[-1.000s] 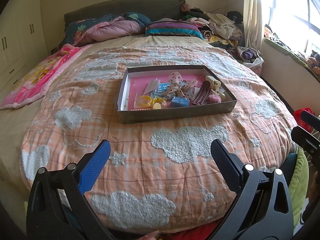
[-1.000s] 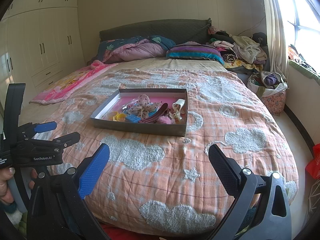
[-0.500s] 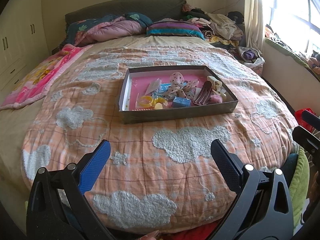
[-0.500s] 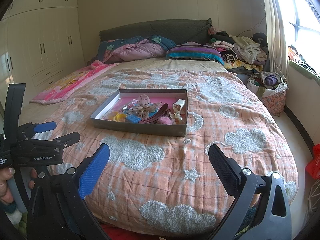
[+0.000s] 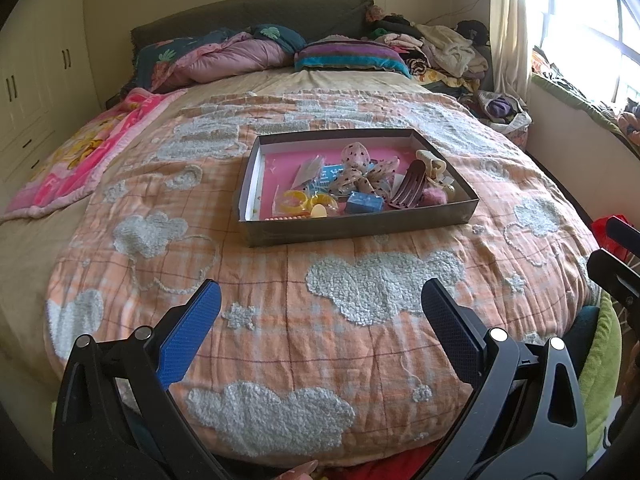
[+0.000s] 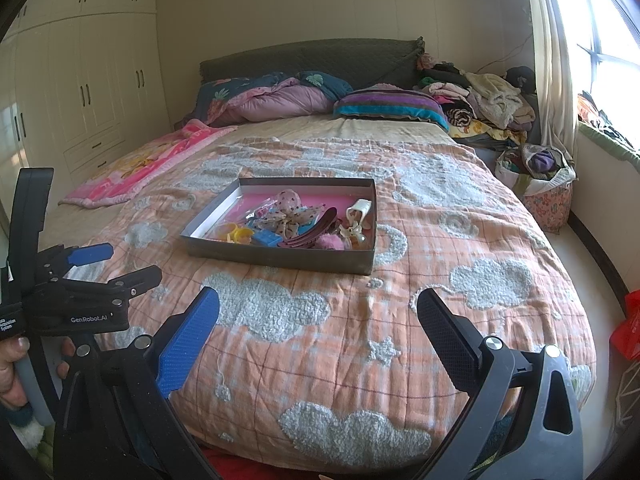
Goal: Organize jewelry
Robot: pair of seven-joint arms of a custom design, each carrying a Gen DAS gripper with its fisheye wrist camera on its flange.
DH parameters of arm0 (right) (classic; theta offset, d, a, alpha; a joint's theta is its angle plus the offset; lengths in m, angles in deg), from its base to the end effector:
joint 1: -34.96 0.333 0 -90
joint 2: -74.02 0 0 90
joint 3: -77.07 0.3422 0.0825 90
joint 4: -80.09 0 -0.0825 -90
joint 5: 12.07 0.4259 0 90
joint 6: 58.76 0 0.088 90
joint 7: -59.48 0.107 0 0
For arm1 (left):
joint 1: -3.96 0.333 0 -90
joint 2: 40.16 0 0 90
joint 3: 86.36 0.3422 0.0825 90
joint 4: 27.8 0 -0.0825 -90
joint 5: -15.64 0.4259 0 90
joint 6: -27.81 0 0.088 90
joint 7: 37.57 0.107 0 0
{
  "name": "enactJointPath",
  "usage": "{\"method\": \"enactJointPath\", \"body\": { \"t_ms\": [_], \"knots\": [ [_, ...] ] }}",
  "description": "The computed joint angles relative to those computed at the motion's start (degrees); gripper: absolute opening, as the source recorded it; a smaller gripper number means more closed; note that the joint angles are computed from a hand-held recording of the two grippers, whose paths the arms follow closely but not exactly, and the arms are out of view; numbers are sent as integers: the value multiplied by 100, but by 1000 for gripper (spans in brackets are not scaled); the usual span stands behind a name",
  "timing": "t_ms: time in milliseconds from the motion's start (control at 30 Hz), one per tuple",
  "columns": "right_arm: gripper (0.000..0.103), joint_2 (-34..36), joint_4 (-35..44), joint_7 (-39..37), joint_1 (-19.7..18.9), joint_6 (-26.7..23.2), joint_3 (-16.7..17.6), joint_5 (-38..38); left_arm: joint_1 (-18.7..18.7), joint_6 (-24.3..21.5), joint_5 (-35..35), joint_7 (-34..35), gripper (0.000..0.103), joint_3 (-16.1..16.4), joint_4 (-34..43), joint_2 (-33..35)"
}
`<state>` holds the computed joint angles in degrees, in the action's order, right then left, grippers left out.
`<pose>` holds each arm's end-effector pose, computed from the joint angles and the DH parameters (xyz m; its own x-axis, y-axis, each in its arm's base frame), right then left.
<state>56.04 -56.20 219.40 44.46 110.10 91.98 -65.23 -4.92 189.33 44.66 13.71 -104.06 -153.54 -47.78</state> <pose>0.4442 0.2691 0.5215 0.1148 -0.9901 -0.0802 -0.5669 0.0009 -0.8238 0.5111 -0.2897 0.5276 -0.2160 -0.9763 -0.0104 -0.6712 0.1562 -0.7246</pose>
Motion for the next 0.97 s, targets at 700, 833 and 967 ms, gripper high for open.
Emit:
{"method": "enactJointPath", "body": {
  "t_ms": [700, 833, 967],
  "knots": [
    [99, 181, 99, 371, -585, -306, -199, -335, -124, -781, 434, -1046, 94, 460, 796, 840],
    [99, 851, 548, -48, -600, -660, -758, -89, -95, -1744, 1279, -2131, 94, 964, 1794, 1447],
    [99, 1986, 1464, -1205, -588, -1244, -1422, 1241, -72, -3071, 1789, -2494, 94, 1519, 3324, 2546]
  ]
}}
